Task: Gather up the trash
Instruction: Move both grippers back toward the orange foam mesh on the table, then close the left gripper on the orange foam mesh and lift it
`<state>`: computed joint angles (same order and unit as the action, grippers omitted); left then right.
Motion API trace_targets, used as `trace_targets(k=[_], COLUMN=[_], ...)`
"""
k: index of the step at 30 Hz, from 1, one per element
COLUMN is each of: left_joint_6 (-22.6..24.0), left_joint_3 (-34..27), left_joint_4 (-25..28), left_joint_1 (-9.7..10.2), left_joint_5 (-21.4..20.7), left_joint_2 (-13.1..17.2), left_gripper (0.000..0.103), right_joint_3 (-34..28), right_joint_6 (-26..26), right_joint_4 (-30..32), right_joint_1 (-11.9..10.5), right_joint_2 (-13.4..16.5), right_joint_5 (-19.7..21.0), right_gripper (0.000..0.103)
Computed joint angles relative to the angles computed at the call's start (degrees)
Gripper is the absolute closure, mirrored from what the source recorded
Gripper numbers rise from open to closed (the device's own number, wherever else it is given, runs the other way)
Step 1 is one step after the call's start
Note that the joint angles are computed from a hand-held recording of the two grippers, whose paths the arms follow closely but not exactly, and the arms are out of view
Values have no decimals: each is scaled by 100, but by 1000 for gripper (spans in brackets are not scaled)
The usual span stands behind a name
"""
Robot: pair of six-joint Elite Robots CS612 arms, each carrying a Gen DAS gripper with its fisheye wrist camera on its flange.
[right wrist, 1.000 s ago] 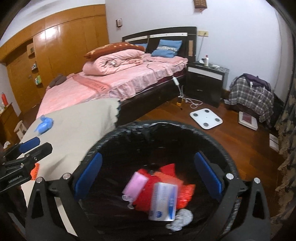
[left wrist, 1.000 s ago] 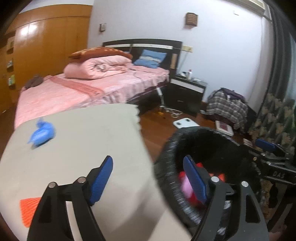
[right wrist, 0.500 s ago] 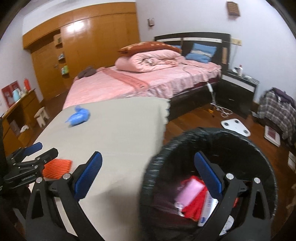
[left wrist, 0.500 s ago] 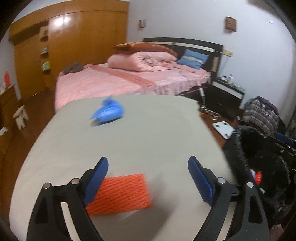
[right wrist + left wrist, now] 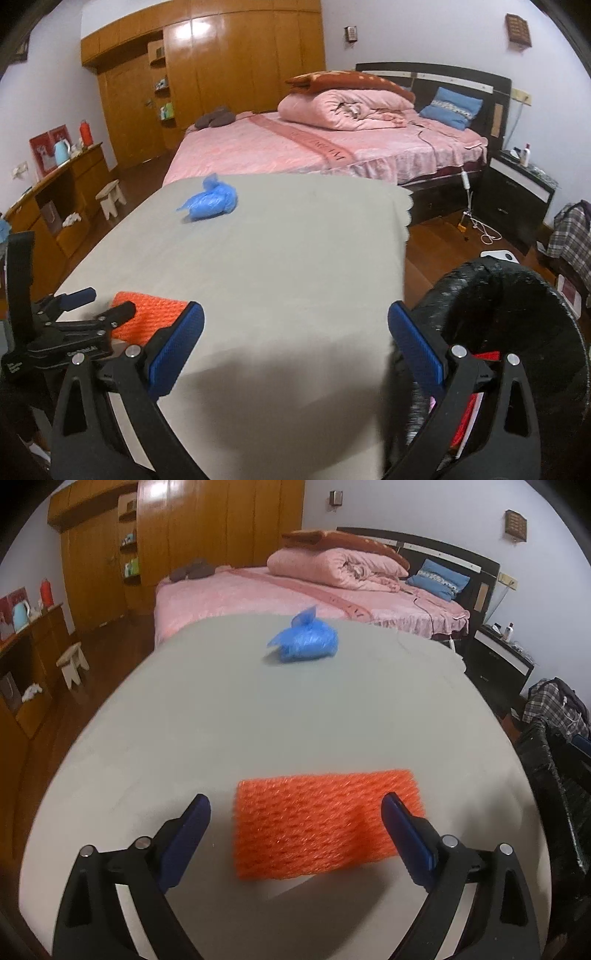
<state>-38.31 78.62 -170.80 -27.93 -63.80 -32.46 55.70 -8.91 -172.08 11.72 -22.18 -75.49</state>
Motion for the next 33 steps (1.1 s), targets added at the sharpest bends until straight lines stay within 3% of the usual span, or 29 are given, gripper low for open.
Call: trace_targets(k=[12,24,28,33], left_joint_6=[-228,-190,23,224], left_joint_3=[-147,-265,-270,-283], left_joint_4=[189,299,133,-199], left_joint_1=[75,58,41,56], left_joint_5=[-374,-375,-414,-677], left_joint_2=[132,204,225,260], left_gripper=[11,9,27,59], right_joint_3=[-242,-367,-397,-407], right_joint_6=[-121,-196,-249,-250], right_joint_4=[328,519,565,563], right_joint_1=[74,125,138,138], right_joint_2=[184,297,309,307], right_joint_5=[-70,-83,-97,-120], right_gripper=[6,6,6,6])
